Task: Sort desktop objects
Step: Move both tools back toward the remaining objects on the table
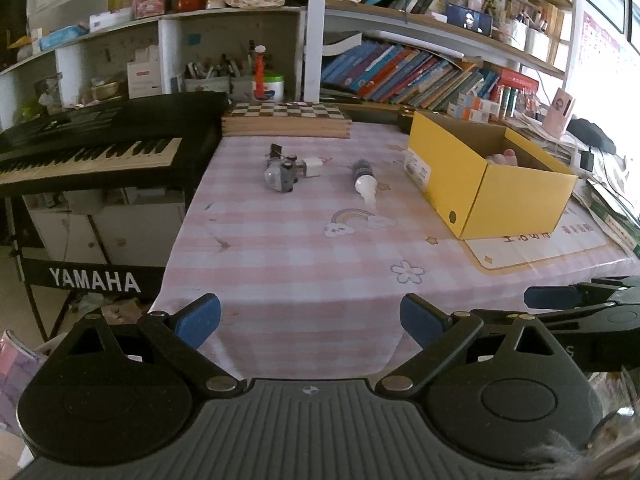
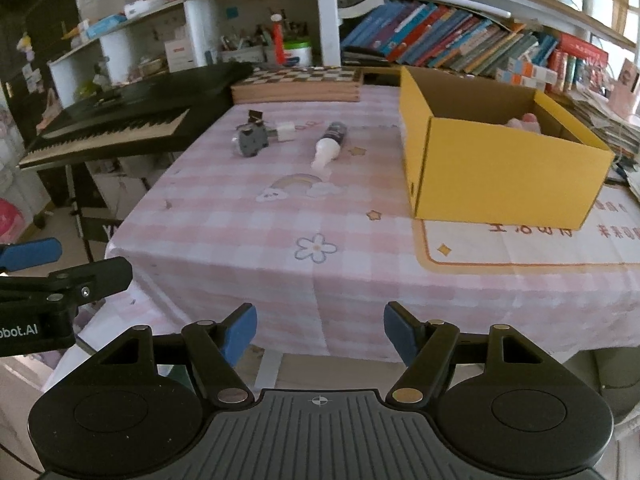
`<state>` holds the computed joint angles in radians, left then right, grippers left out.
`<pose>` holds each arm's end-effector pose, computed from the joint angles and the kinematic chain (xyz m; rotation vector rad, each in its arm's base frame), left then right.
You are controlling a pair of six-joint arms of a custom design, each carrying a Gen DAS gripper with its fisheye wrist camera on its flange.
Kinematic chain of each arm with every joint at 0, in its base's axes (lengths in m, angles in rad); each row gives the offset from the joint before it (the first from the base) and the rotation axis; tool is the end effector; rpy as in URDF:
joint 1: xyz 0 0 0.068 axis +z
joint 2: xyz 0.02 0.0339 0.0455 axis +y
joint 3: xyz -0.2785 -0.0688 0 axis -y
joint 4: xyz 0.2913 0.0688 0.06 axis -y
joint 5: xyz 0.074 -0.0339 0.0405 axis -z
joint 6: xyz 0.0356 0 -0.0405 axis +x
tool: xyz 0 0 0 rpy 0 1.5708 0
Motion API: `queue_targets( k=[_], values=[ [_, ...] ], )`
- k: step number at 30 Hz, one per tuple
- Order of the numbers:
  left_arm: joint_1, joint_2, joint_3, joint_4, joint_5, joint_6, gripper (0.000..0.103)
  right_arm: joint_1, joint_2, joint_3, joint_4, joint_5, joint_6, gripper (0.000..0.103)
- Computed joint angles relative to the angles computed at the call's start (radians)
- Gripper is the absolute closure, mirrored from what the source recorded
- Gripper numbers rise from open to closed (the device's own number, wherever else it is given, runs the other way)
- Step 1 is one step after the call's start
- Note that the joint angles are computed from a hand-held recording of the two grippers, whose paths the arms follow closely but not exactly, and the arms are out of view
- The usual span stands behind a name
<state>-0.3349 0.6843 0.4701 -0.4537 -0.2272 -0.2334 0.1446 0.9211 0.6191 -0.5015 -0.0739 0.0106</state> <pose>0.1792 -0.0539 0.2189 -0.0100 2.2192 -0.0585 0.2208 0.0348 0.2271 -0.1945 2.3695 0.1620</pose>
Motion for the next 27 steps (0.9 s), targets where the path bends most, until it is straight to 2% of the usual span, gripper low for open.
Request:
queue_targets(
  k=[14,27],
  values=[
    [0.048,0.026,0.002,0.023,0.001,-0.002,0.006,0.042,0.074,0.031,0.049,-0.023,-0.031,0.031],
    [0.123,0.257,0.078,0.153,0.051,0.037,0.006,0.025,0.255,0.117,0.133,-0.066,-0.068,0.031]
  ],
)
